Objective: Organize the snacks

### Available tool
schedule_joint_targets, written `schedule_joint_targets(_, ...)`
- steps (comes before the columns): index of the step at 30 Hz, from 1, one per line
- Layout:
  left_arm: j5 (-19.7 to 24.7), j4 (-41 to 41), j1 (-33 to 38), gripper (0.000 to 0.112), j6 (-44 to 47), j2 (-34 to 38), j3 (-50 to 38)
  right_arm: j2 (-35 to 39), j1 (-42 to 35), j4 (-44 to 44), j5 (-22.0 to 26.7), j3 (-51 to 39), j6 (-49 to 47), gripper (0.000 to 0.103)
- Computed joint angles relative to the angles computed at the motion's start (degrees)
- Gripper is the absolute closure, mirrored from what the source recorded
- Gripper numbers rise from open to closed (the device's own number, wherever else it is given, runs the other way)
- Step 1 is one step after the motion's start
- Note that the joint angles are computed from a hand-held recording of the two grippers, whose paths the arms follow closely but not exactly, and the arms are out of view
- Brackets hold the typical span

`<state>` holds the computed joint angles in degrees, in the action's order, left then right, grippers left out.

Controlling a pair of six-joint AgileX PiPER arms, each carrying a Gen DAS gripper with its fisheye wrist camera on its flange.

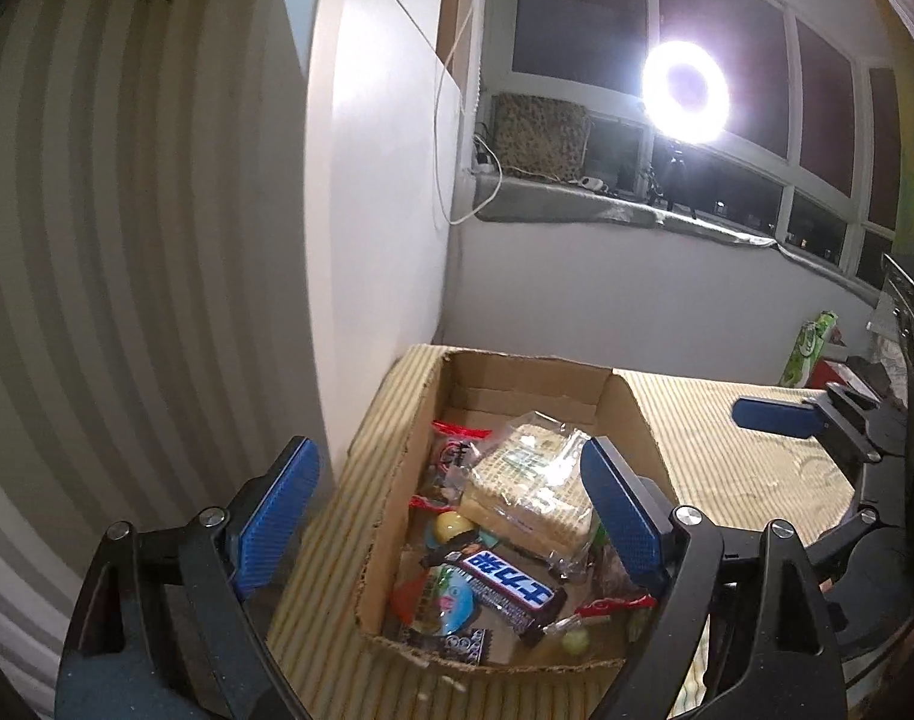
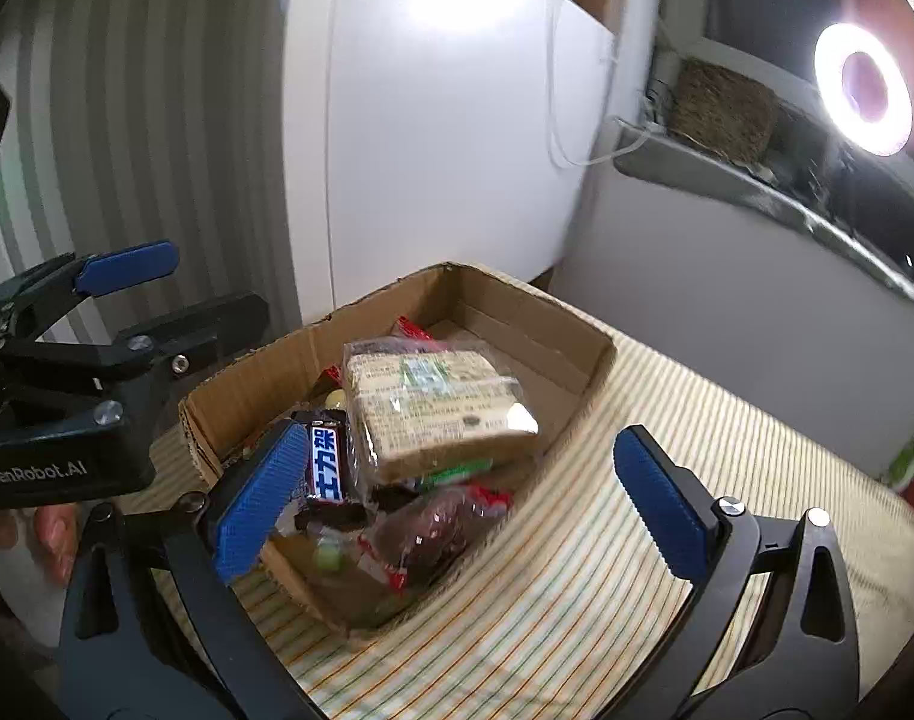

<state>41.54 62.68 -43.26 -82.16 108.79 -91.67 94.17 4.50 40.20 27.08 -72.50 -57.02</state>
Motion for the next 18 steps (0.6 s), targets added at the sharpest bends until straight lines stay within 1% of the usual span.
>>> schedule_joint_targets(2, 1.1, 0.4, -0.7, 0.023, 0.2, -0.1, -0.2, -1.2, -1.1, 1.8, -0.7, 2.0, 0.0, 0.0)
schedule_joint_targets(5, 3.1, 0.7, -2.2, 0.023, 0.8, 0.4, -1.4, -2.9, -3.8, 5.9, -1.3, 5.4, -3.6, 0.0)
schedule_joint_targets(8, 5.0, 0.5, -4.2, 0.023, 2.0, 2.1, -4.0, -5.1, -8.4, 11.6, -1.4, 9.3, -9.5, 0.0)
schedule_joint_targets(10, 6.0, -0.2, -5.6, 0.023, 3.7, 3.6, -6.6, -6.7, -13.9, 16.7, 0.8, 11.8, -14.7, 0.0)
schedule_joint_targets(11, 6.7, -0.8, -6.8, 0.023, 5.3, 5.2, -9.1, -7.6, -16.3, 18.4, 1.5, 12.9, -16.5, 0.0)
schedule_joint_targets(13, 7.8, -2.1, -8.8, 0.023, 8.4, 8.3, -14.1, -9.3, -23.6, 21.9, 3.3, 15.3, -21.0, 0.0)
schedule_joint_targets(14, 8.2, -2.7, -9.9, 0.023, 9.9, 9.9, -16.7, -9.8, -26.0, 22.3, 4.3, 15.6, -21.8, 0.0)
schedule_joint_targets(15, 8.5, -3.3, -10.9, 0.023, 11.4, 11.7, -19.5, -10.5, -30.6, 23.5, 5.8, 16.2, -23.4, 0.0)
schedule_joint_targets(18, 9.2, -5.8, -13.6, 0.023, 16.5, 17.4, -28.8, -11.9, -39.2, 24.1, 8.5, 16.3, -24.8, 0.0)
